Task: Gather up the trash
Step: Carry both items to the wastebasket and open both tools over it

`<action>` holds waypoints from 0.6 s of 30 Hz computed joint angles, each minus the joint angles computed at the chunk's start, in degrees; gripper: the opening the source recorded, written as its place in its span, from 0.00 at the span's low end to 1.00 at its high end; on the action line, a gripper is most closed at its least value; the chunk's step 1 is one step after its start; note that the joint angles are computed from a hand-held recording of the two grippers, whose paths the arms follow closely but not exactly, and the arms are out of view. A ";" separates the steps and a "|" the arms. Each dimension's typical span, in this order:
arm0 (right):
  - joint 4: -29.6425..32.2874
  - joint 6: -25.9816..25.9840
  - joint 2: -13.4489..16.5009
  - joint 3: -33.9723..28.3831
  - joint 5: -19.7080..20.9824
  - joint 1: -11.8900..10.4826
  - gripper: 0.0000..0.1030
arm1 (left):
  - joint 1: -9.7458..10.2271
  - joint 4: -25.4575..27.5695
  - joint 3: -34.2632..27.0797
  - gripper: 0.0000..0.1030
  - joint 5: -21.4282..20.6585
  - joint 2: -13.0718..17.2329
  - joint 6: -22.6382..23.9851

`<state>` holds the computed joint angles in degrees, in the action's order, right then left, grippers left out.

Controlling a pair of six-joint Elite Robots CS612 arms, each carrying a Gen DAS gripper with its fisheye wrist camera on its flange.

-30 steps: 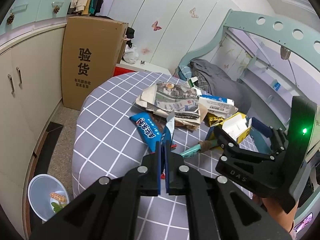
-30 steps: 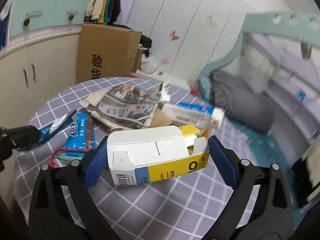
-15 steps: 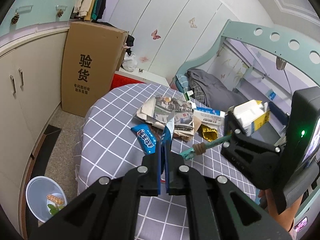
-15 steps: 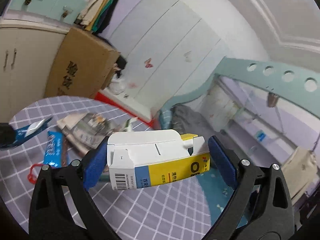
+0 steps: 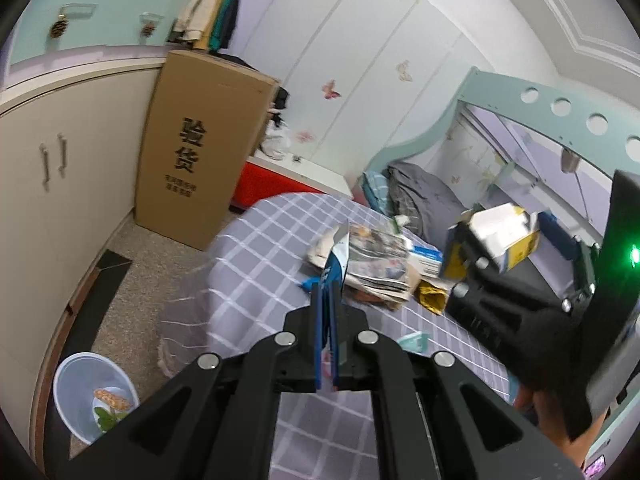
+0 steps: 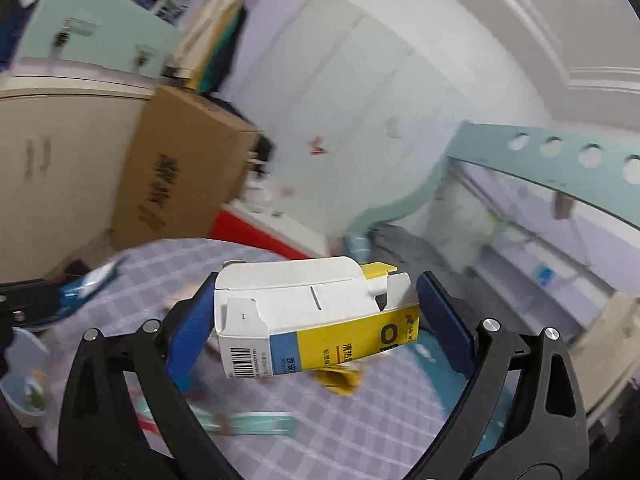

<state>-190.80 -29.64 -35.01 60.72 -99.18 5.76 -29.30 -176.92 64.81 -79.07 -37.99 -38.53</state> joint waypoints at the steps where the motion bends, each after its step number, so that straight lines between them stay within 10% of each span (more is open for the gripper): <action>1: 0.90 0.10 -0.15 0.39 1.83 0.45 0.90 | 0.24 -0.29 1.15 0.03 0.84 -0.54 -0.51; 18: 27.95 1.17 4.22 -5.72 23.45 7.69 0.90 | 6.71 0.69 21.33 0.03 8.49 -7.49 -16.60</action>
